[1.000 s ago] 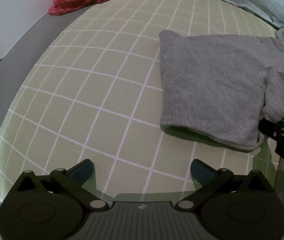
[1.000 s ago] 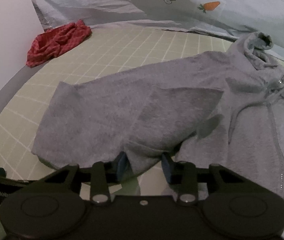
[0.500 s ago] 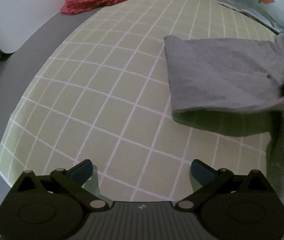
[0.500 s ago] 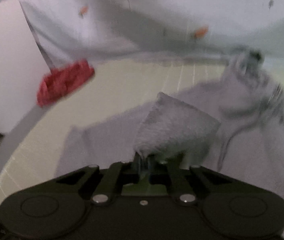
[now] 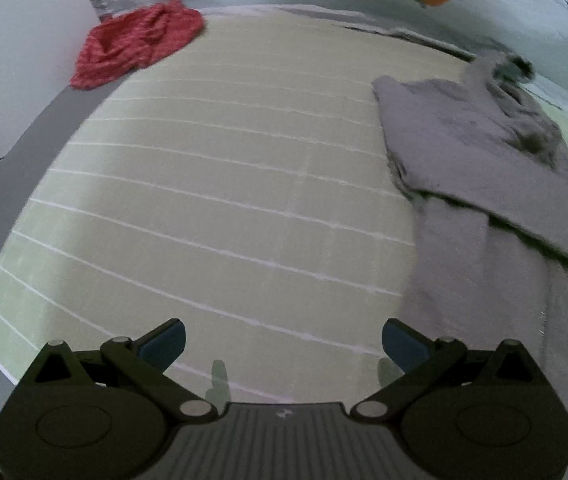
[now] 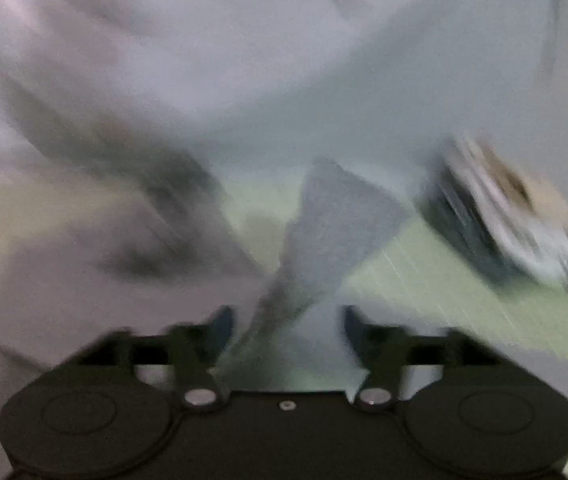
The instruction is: Fold clothes
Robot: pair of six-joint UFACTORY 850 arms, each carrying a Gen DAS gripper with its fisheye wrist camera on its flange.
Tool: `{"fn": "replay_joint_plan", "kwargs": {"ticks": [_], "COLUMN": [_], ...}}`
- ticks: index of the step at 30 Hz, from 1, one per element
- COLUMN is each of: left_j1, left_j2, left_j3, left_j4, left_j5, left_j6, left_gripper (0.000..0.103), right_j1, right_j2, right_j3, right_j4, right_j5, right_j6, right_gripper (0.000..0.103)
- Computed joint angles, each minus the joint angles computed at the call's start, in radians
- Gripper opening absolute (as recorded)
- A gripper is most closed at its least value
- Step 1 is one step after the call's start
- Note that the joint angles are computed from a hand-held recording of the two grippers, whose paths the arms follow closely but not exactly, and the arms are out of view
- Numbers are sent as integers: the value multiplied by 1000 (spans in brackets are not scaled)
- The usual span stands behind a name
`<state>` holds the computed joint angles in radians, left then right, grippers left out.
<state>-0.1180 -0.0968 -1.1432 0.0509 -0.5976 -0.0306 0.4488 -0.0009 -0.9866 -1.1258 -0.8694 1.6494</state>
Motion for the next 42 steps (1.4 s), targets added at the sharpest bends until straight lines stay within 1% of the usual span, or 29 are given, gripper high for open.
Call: {"fn": "replay_joint_plan", "kwargs": {"ticks": [1, 3, 4, 5, 8, 12, 18, 22, 24, 26, 27, 28, 29, 30, 32, 33, 35, 37, 40, 42], "left_j1": [-12, -34, -46, -58, -87, -116, -120, -125, -133, -141, -143, -145, -147, -149, -153, -156, -162, -167, -169, -168], "left_j2": [5, 14, 13, 10, 2, -5, -72, -133, -169, -207, -227, -246, -266, -283, -313, -327, -349, -362, -370, -371], "left_j3": [6, 15, 15, 13, 0, -9, -79, -138, -171, -206, -226, -246, -266, -283, -312, -324, -342, -353, -359, -361], "left_j4": [5, 22, 37, 54, 92, 170, 196, 202, 208, 214, 212, 210, 207, 206, 208, 215, 228, 242, 256, 254], "left_j5": [1, 7, 6, 3, -2, 18, 0, -21, -30, -40, -48, -56, -65, -71, -90, -100, -116, -123, -124, -124], "left_j6": [-15, -48, -72, -96, -140, -200, -240, -262, -273, -280, -277, -274, -270, -268, -261, -261, -256, -253, -262, -265], "left_gripper": [103, 103, 103, 103, 103, 103, 103, 103, 103, 103, 103, 103, 103, 103, 103, 103, 103, 103, 103, 103], "right_j1": [-16, -40, -37, -39, -41, -98, -220, -287, -311, -329, -337, -345, -346, -347, -348, -358, -369, -361, -346, -339], "right_j2": [25, 84, 105, 127, 159, 178, 125, 67, 35, 8, -3, -14, -17, -20, -22, -16, -1, 12, 37, 50], "right_j3": [29, 104, 132, 161, 205, 233, 210, 172, 149, 127, 118, 108, 103, 98, 91, 95, 107, 105, 95, 84], "right_j4": [47, 87, 76, 57, 77, 57, -12, 1, 36, 108, 150, 194, 199, 201, 185, 185, 101, -1, -178, -282], "right_j5": [18, 75, 94, 113, 167, 243, 342, 416, 441, 461, 468, 474, 466, 458, 438, 462, 504, 496, 447, 360], "right_j6": [3, 45, 68, 80, 55, 101, 138, 63, 7, -78, -123, -169, -176, -181, -176, -187, -112, -36, 102, 178], "right_gripper": [66, 81, 97, 102, 103, 103, 103, 102, 97, 77, 73, 72, 67, 60, 12, 3, 3, 3, 3, 2]}}
